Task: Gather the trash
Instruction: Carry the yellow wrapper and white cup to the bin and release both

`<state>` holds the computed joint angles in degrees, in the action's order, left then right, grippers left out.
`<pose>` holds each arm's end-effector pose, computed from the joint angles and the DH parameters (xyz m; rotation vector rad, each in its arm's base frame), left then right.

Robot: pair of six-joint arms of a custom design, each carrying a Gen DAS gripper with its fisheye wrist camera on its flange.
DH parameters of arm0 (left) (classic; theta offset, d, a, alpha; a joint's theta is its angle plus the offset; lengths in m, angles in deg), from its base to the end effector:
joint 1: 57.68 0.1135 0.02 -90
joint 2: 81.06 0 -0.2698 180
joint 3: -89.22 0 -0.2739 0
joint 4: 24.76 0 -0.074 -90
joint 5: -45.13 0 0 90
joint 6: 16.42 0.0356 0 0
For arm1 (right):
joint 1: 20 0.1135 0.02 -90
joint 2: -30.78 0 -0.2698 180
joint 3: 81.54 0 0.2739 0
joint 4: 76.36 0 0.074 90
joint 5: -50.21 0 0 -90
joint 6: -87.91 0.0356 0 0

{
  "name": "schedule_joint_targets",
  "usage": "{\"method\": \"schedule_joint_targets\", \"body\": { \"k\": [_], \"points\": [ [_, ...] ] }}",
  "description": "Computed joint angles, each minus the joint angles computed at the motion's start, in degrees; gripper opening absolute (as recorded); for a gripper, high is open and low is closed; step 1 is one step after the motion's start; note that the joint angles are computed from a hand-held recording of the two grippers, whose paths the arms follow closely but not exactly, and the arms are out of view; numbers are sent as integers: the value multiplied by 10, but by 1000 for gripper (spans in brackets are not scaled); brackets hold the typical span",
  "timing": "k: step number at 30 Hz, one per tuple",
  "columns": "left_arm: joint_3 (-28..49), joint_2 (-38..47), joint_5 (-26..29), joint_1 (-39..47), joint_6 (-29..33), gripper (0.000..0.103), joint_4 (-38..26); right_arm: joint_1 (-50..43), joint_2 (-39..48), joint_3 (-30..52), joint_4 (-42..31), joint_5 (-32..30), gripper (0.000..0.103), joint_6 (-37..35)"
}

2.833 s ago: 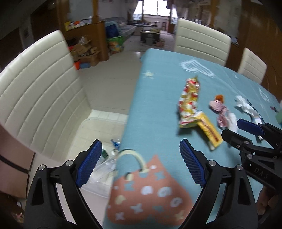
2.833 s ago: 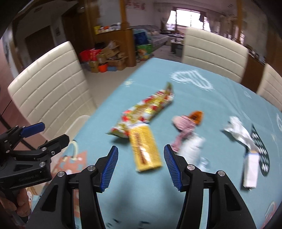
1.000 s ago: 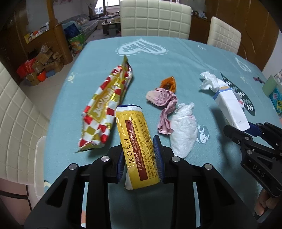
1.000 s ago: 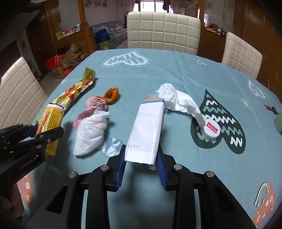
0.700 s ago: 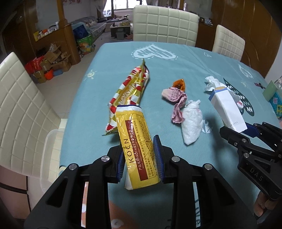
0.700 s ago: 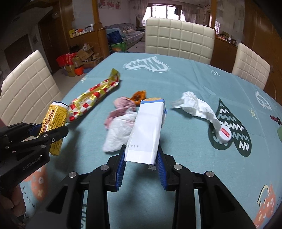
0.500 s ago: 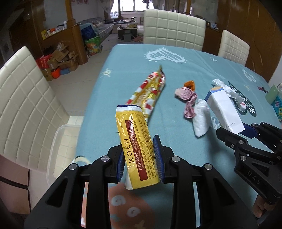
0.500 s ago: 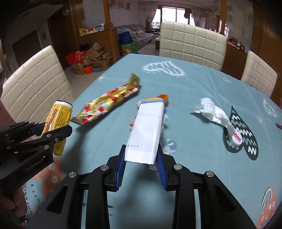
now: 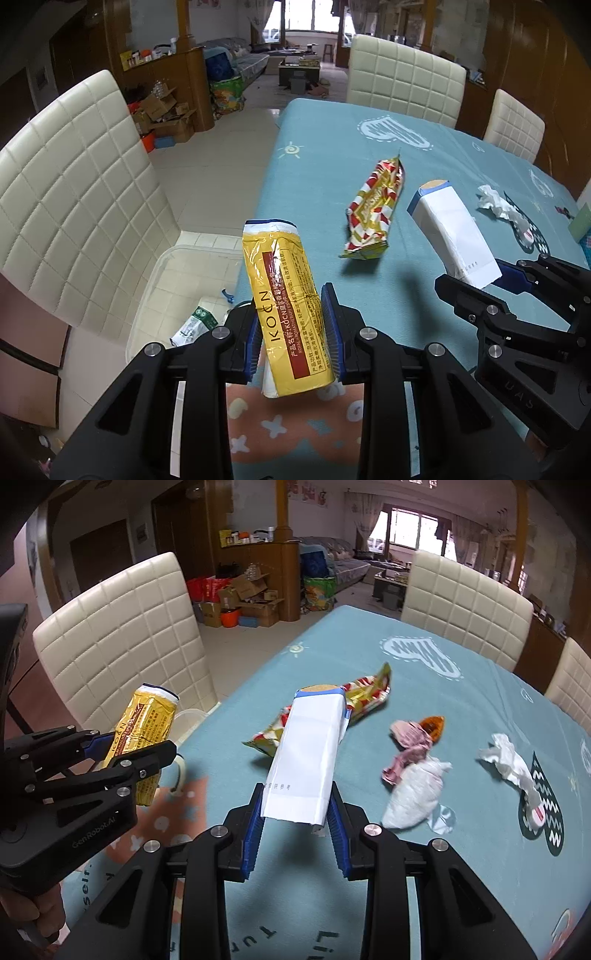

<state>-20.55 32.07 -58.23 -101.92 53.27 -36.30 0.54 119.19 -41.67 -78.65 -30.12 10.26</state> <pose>0.2850 -0.2661 0.0868 0.4249 2.4565 -0.1799 0.2482 0.0866 0.0934 -0.1010 2.4392 0.0478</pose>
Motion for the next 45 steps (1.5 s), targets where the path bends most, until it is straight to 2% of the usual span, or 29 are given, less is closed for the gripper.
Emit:
{"method": "schedule_joint_targets", "body": {
  "k": [12,22,30,31,32,33,34,35,45],
  "points": [
    [-47,-32,6,74,18,31,19,62,87,104,-9,1,32,-2],
    [-37,-7,25,153,49,31,30,93,195,230,-33,-14,32,-17],
    [-23,14,37,201,50,34,36,110,256,308,-55,-23,32,-34],
    [-21,16,35,206,48,42,37,110,259,314,-57,-24,32,-37],
    [-18,18,30,210,43,69,37,111,262,318,-59,-23,32,-40],
    [-22,16,22,213,36,84,43,112,266,324,-61,-23,32,-42],
    [-28,13,6,216,28,93,53,112,270,329,-62,-23,32,-42],
    [-39,8,9,224,18,96,73,112,275,336,-66,-24,32,-42],
    [-43,21,-5,255,10,97,64,120,321,390,-99,-34,34,-49]
  ]
}}
